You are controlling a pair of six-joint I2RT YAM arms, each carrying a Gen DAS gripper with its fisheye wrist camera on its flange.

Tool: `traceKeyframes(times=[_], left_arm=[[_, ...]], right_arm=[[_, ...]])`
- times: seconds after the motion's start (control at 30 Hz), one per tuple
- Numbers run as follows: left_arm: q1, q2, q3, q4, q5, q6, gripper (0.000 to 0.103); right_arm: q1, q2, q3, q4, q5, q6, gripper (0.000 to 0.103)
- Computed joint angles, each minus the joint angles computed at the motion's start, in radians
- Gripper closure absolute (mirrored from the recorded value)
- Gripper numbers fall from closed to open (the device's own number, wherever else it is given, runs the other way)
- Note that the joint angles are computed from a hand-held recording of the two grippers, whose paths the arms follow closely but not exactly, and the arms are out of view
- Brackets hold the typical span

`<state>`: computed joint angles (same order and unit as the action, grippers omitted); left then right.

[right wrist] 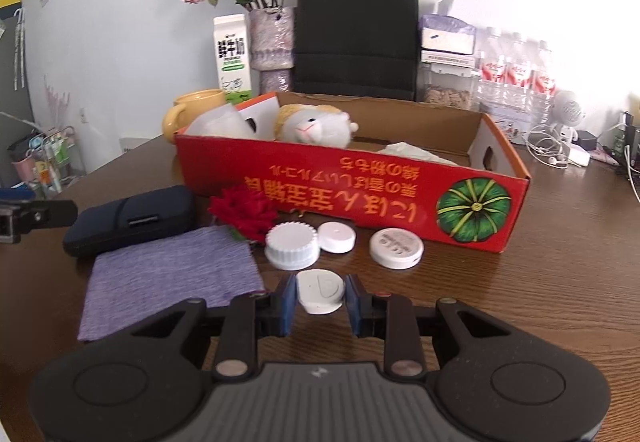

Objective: Organize objects
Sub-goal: 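Grasp the small white heart-shaped item with the right tool, then grasp the navy zip case with the left tool while the right tool holds the white item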

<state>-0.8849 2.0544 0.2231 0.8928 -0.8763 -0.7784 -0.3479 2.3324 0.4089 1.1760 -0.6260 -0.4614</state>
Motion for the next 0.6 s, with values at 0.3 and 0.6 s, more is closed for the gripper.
traceKeyframes(times=[0.3, 0.6], left_arm=[[0.224, 0.123, 0.021, 0.272, 0.286, 0.397, 0.000], [0.447, 0.223, 0.103, 0.342, 0.635, 0.580, 0.000]], right_arm=[[-0.014, 0.014, 0.054, 0.008, 0.033, 0.032, 0.078], [-0.023, 0.045, 0.123, -0.038, 0.061, 0.048, 0.078]])
